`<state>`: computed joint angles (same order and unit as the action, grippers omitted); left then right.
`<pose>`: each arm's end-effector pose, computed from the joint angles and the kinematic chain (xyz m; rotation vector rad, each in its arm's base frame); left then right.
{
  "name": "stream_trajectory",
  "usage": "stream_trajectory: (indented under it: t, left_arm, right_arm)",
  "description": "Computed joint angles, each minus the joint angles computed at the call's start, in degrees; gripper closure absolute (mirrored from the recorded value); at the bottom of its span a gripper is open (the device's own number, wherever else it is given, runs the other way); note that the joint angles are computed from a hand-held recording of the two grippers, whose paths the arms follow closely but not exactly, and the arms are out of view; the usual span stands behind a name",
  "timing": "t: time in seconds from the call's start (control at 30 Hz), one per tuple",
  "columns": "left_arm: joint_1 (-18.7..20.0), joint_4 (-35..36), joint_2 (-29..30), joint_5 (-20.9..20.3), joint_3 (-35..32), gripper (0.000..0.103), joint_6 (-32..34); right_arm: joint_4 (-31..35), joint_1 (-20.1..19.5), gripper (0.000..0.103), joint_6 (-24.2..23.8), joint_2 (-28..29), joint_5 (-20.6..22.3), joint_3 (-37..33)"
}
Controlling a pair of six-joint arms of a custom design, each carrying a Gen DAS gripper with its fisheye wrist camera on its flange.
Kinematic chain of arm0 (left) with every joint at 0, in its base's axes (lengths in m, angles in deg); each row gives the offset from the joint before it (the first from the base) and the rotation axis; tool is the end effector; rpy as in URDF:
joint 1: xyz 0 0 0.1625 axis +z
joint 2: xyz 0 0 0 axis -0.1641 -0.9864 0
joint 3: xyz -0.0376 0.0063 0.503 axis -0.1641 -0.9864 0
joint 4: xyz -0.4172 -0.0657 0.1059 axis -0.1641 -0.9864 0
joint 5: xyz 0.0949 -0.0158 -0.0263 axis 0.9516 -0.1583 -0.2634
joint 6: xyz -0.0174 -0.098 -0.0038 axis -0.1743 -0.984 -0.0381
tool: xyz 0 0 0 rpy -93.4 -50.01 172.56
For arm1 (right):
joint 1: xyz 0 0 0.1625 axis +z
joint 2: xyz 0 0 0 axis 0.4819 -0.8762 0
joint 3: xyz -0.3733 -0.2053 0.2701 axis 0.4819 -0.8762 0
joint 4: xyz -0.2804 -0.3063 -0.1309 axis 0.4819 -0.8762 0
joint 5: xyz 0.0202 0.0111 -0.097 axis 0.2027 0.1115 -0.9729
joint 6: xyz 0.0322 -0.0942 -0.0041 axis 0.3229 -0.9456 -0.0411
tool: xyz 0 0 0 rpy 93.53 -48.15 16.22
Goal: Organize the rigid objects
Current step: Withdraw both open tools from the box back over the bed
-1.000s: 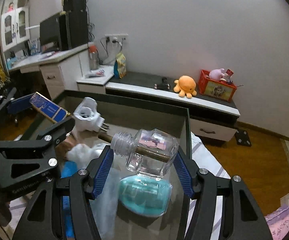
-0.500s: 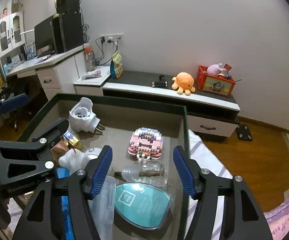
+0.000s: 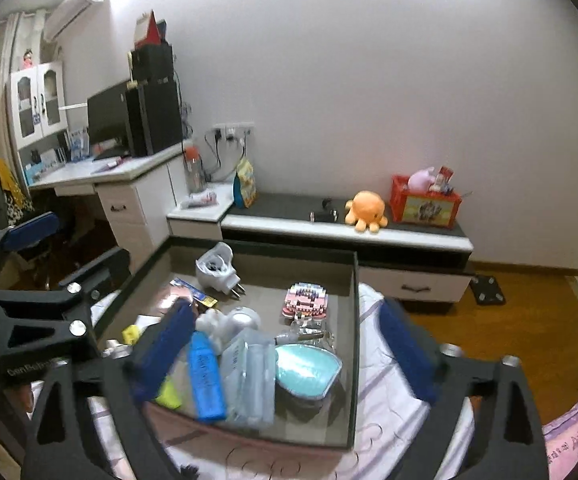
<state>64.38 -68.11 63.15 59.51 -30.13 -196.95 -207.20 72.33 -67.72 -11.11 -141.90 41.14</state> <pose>-0.3486 -0.8106 0.0933 1.2117 2.1048 -1.1166 0.2088 -0.7134 0.2745 0.2059 -1.9702 1.2692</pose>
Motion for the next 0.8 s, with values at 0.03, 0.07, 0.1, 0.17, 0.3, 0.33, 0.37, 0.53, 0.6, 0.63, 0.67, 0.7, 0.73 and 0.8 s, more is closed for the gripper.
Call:
stream_trajectory:
  t: [0.03, 0.07, 0.1, 0.17, 0.3, 0.33, 0.37, 0.53, 0.6, 0.63, 0.67, 0.7, 0.73, 0.8]
  left_arm:
    - [-0.1, -1.2, -2.0, 0.8, 3.0, 0.000, -0.3]
    - [-0.3, -2.7, -4.0, 1.4, 6.2, 0.000, -0.6]
    - [-0.6, -4.4, -5.9, 1.7, 9.3, 0.000, -0.7]
    - [-0.9, -8.5, -9.8, 3.0, 15.6, 0.000, -0.3]
    - [-1.6, -15.0, -17.0, 5.0, 26.7, 0.000, -1.4]
    - [-1.7, -16.5, -18.9, 5.9, 29.4, 0.000, -1.8]
    - [-1.9, -17.6, -20.4, 6.3, 31.8, 0.000, -1.8]
    - [-3.5, -27.5, -27.1, 5.3, 43.3, 0.000, 1.8]
    - [-4.3, -31.3, -29.2, 4.5, 47.4, 0.000, 3.7]
    - [-4.6, -32.4, -29.9, 4.2, 48.6, 0.000, 4.0]
    - [-4.9, -34.3, -31.1, 3.8, 50.7, 0.000, 4.2]
    - [-5.1, -35.4, -31.9, 4.0, 51.8, 0.000, 4.1]
    - [-5.2, -35.7, -32.5, 4.0, 52.6, 0.000, 3.8]
    - [-5.4, -35.4, -33.3, 4.2, 53.6, 0.000, 2.4]
  right_arm:
    - [-1.8, 0.6, 0.000, -1.1, 0.0, -0.4, 0.7]
    - [-3.3, 1.3, 0.000, -1.8, -0.1, -0.8, 1.4]
    - [-5.0, 2.0, 0.000, -2.4, -0.4, -0.5, 2.6]
    - [-7.8, 3.2, 0.000, -3.7, -0.5, -1.4, 3.9]
    - [-14.4, 5.8, 0.000, -5.8, -0.9, -1.6, 7.6]
    - [-15.9, 6.4, 0.000, -6.2, -0.9, -1.5, 8.5]
    - [-18.0, 7.1, 0.000, -7.0, -0.8, -1.4, 9.4]
    - [-26.8, 9.9, 0.000, -9.3, -0.4, -2.2, 13.4]
    - [-30.6, 10.9, 0.000, -10.7, 0.1, -2.5, 14.4]
    - [-32.3, 11.3, 0.000, -11.3, 0.3, -2.8, 14.7]
    - [-33.6, 11.6, 0.000, -11.8, 0.5, -2.8, 15.0]
    - [-35.4, 12.0, 0.000, -12.5, 0.7, -2.9, 15.5]
    - [-36.6, 12.4, 0.000, -13.0, 1.0, -3.1, 15.7]
    - [-38.9, 13.0, 0.000, -14.0, 1.4, -3.5, 16.2]
